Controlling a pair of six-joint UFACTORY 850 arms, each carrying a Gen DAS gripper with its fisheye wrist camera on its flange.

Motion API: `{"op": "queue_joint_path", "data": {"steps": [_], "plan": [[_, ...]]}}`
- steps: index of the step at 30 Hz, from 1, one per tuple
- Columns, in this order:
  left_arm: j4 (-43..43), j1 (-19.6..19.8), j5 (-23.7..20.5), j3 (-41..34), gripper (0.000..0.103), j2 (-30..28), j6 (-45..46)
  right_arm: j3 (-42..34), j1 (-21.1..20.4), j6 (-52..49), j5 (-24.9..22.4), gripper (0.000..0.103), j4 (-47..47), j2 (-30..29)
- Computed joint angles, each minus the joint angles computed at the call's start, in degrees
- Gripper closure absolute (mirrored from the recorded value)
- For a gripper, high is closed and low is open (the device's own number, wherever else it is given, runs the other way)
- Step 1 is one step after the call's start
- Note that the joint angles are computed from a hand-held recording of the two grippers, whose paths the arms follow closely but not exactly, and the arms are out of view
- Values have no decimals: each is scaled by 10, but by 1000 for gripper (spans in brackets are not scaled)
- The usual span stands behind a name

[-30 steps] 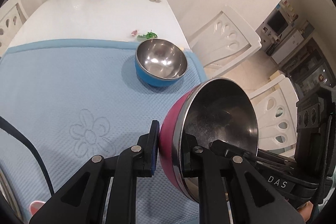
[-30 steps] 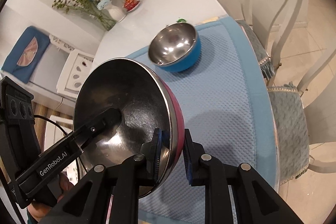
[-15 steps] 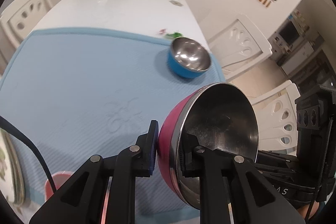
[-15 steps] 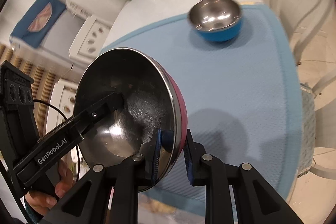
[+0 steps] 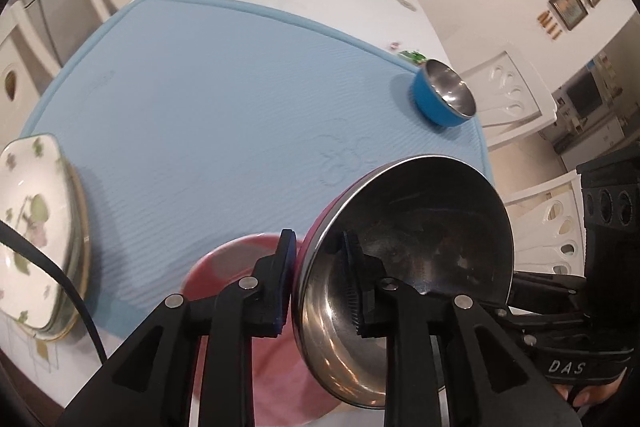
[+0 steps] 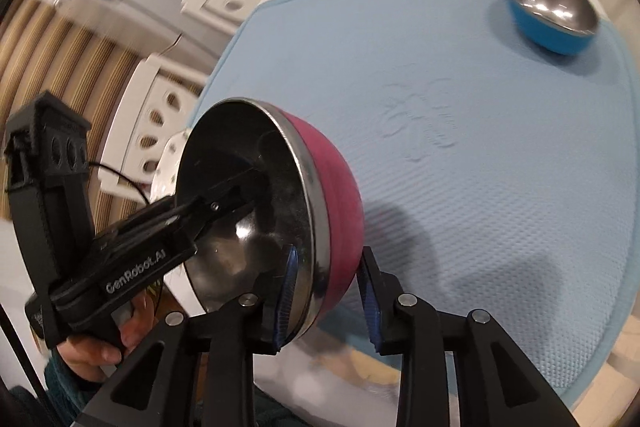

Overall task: Organize plates and bowls
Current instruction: 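Lift and carry the magenta steel bowl with both tools to the stack, then lower the magenta bowl into the pink bowl and open both tools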

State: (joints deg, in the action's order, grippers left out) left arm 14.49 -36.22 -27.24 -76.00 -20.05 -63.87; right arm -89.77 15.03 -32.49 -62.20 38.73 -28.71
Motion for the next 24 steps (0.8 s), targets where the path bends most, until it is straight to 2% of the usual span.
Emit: {"op": "queue_joint_path", "data": {"steps": [5,9,15,19,21,22,23,24], "plan": [[-16,5,-24,22,74,21,44,28,39,-50,11,65,-31,25],[-2,5,-51,29,74,30,64,34,46,-52,-13,65,-13,17],[-39,13,-53,44,74,28,68,28,50,-21,-22,65,-10,4],[-93,18,-40,56,74,29,108,32,53,1,-29,65,-21,3],[-112,20,-47,55,74,23,123,34,56,17,-33,65,-13,0],[-110,18,-56,51,73,19,121,34,55,28,-36,63,-11,-3],[-109,18,-66,47,73,15,125,33,55,34,-37,51,-7,-4],[-123,20,-66,47,70,14,142,34,50,34,-40,34,11,-6]]}}
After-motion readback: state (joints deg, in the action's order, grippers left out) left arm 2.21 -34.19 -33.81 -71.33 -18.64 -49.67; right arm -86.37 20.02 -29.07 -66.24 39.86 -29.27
